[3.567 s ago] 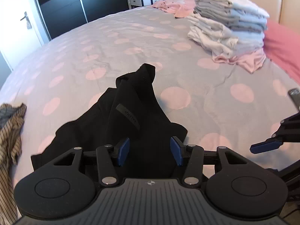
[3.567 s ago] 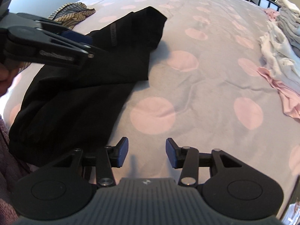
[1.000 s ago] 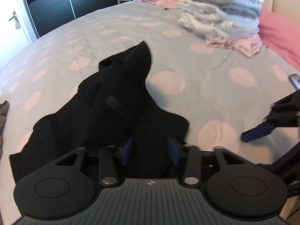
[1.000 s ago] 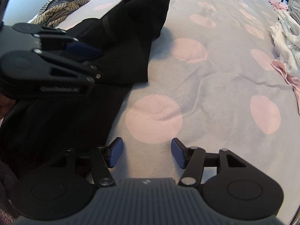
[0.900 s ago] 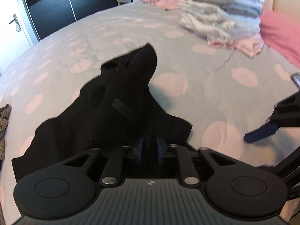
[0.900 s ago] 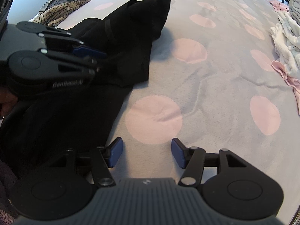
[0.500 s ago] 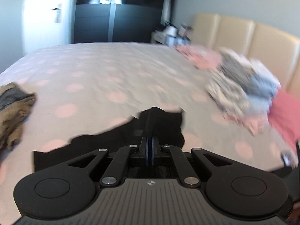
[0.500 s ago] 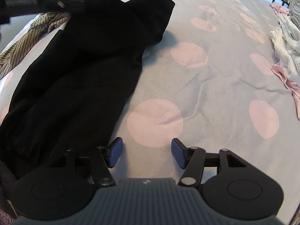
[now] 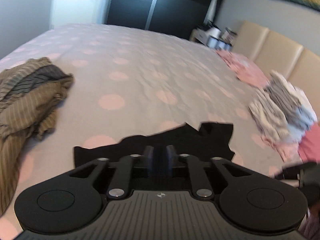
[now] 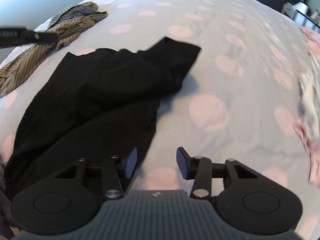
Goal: Fold clothes
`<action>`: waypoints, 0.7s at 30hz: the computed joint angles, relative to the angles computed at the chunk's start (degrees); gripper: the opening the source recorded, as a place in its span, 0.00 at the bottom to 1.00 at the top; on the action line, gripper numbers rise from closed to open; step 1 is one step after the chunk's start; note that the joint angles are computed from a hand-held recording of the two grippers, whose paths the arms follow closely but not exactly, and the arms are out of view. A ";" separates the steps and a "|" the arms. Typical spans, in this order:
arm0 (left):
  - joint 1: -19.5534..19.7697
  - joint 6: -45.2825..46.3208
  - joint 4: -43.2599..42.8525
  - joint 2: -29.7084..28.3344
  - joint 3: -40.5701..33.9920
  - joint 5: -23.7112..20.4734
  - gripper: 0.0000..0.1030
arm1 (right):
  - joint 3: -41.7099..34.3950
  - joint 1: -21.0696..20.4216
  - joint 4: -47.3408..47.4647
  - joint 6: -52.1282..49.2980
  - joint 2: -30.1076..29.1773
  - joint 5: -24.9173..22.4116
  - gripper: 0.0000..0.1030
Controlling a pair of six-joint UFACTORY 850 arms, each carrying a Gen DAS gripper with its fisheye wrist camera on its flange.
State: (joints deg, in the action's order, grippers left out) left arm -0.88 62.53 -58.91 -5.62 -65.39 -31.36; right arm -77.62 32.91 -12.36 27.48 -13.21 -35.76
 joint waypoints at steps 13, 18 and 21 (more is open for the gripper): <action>-1.57 -0.66 -1.13 -12.57 -7.40 -8.63 0.51 | -9.33 -4.63 4.62 -6.11 -8.26 -2.36 0.43; -1.80 1.11 -1.67 -14.54 -8.53 -11.01 0.09 | -9.50 -5.17 5.74 -6.82 -8.99 -1.44 0.43; -1.73 6.80 -5.48 -12.46 -6.77 -10.01 0.00 | -9.93 -5.39 5.64 -6.96 -9.25 -0.81 0.43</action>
